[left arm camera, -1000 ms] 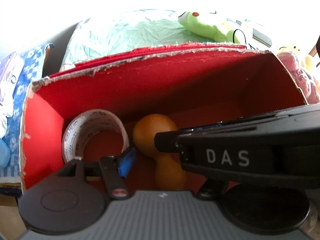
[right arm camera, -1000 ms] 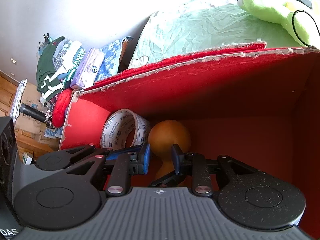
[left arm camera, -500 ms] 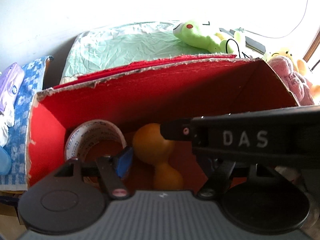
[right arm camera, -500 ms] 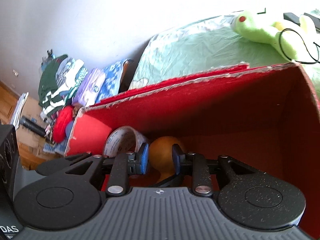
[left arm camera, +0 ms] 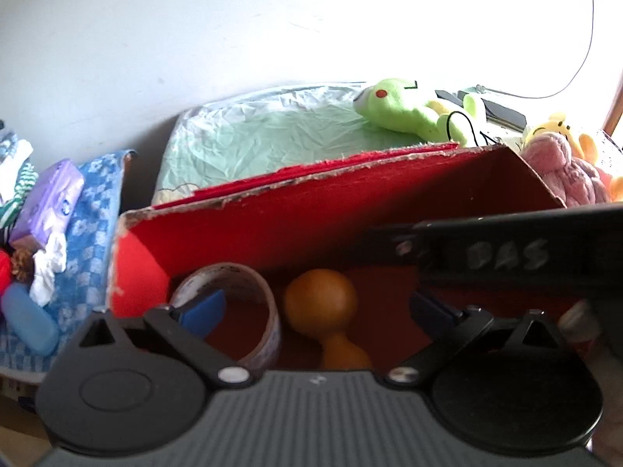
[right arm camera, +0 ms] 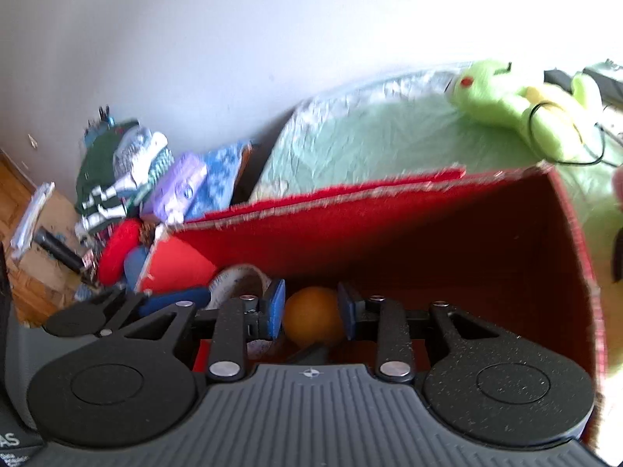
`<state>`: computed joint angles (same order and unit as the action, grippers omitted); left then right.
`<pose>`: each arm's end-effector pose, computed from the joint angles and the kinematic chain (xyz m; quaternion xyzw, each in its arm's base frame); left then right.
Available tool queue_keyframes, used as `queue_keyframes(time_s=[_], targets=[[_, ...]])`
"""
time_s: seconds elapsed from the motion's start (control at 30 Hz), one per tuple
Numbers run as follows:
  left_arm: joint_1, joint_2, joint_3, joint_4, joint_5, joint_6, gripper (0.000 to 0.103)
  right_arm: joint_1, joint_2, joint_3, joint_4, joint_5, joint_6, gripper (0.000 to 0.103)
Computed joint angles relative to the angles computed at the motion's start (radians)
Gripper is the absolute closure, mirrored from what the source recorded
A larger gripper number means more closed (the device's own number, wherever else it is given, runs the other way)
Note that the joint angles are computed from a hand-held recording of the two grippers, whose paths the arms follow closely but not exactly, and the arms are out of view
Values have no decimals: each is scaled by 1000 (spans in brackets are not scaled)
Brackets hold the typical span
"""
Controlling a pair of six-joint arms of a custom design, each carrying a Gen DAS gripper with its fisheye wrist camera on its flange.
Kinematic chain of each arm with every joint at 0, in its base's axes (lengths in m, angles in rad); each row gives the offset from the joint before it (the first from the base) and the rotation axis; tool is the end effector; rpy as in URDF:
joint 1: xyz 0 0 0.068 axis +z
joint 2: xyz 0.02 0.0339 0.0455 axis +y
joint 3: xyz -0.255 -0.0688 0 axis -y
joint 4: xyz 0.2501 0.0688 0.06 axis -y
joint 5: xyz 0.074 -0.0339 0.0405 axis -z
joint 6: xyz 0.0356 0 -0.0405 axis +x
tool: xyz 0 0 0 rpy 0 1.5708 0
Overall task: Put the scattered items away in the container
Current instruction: 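Open the right gripper and withdraw it from the box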
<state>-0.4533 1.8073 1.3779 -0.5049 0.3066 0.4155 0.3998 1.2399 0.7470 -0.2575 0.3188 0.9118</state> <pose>0.3516 -0.1832 0.2250 0.4384 0.8314 -0.1508 0.3064 0.2482 0.0928 0.2157 0.2905 0.8599 0.1247 0.4008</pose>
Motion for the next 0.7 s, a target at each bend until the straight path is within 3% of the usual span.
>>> queue_keyframes(time_s=[0.2,0.33,0.53,0.7], targets=[[37,-99,-43,-54,35,-73,2,119,-141,-31,-80,186,53,64],[35,-145,-66,-57,-2,-104,3,235,-146,7,-165,366,91,42],[64,-247,-137,-26,-21,-108,3,346,-153,23,-215,503,179,36],[129,-334,-186,-53,60,-61,8,461,-117,51,-310,655,351,34]])
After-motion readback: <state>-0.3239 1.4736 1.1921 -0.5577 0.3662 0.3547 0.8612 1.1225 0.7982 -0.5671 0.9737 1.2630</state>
